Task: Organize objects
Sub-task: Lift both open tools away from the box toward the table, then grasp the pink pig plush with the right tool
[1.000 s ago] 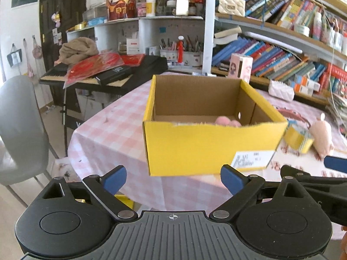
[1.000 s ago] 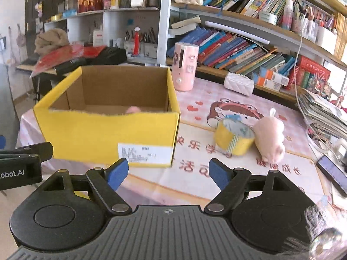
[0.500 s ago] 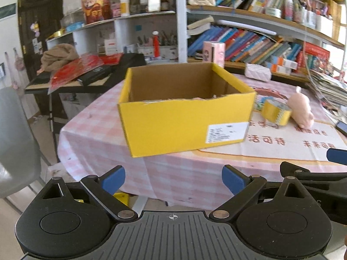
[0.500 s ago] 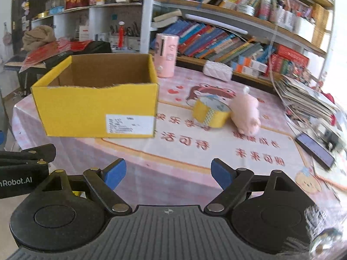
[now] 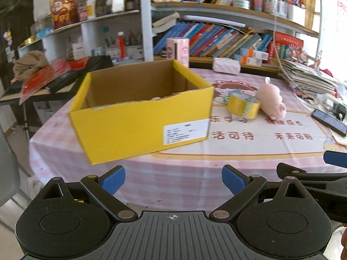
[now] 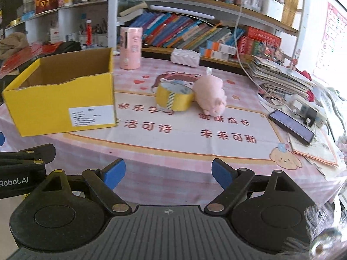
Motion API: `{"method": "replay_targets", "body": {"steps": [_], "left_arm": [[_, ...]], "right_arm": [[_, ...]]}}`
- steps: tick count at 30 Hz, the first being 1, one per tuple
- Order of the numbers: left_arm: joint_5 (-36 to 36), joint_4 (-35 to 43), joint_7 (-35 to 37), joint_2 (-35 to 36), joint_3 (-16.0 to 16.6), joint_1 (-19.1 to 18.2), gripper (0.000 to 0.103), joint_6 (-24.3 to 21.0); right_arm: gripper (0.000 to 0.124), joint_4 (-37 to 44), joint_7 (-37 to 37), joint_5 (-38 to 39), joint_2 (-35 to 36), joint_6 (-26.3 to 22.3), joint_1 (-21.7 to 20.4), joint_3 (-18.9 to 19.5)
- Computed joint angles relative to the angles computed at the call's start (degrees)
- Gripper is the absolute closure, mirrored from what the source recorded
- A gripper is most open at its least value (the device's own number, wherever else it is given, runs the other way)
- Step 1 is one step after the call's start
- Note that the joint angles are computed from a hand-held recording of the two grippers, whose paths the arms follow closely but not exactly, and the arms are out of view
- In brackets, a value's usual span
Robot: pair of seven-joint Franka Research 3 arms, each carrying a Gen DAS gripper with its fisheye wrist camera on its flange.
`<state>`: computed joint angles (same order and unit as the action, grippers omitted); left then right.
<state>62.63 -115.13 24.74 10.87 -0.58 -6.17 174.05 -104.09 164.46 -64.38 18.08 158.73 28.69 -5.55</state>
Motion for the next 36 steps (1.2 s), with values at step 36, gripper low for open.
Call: {"method": "replay_targets", "body": {"steps": [36], "left_arm": [[-24.6, 34.8, 17.4, 24.6, 0.9, -11.9, 0.006, -14.5]], "right_arm": [[0.039, 17.6, -43.7, 38.3, 15.2, 7.5, -12.3, -0.8]]}}
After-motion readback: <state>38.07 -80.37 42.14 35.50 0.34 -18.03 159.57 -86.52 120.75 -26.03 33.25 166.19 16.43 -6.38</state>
